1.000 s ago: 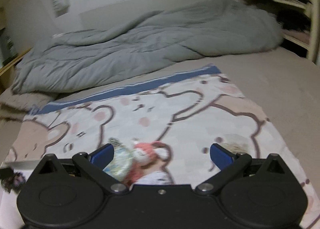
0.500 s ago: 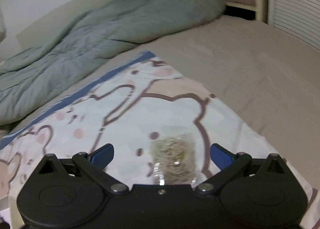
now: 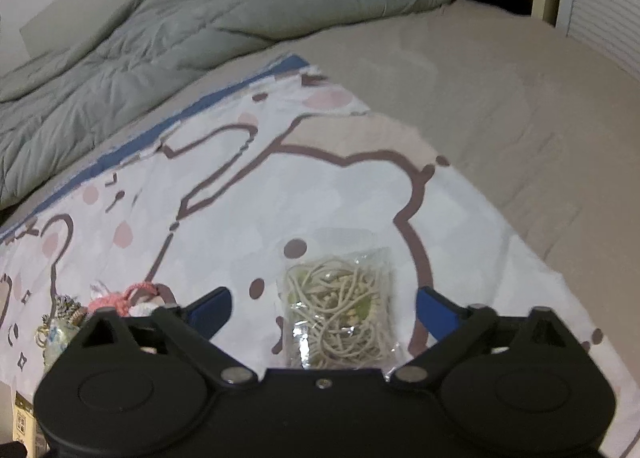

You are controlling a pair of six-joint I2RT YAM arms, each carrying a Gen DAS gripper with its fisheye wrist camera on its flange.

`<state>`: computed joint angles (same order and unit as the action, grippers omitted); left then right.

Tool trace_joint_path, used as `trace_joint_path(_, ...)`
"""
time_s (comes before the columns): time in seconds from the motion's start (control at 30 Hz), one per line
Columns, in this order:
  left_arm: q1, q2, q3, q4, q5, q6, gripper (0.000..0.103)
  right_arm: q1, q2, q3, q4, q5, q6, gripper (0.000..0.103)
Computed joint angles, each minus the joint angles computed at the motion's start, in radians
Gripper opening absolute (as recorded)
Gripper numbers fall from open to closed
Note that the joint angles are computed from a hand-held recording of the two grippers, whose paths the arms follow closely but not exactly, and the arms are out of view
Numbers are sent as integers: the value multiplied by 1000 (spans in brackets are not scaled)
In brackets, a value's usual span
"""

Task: Organize objects
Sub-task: 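Grasp the gold tissue pack with the left tool while the right tool grasps the rubber-band bag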

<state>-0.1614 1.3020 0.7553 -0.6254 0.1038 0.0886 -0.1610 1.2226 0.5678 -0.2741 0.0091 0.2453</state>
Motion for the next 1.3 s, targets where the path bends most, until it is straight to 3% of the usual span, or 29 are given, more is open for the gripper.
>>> trace_joint_path(0.03,1,19,7,1,0,2,86,0,20,8,0,-3,-1,85)
trace_joint_path(0.2,18,80,18,25,19,10,82,3,101,33,10,10,-6,81)
trace_joint_path(0.33,26,121,24,39,26,2,75,-14,140,47,7,-11,-20,71)
trace_joint_path(0.53,41,159,39,28,16,-21,55,-3,163,53,-6,10,-60,63)
trace_joint_path(0.83,75,57,14,32,71,-66,54,14,125,52,-36,31,-84,45)
trace_joint_path(1.3,133,-243,-4,-47,81,-126,54,64,-155,51,-173,29,-39,44)
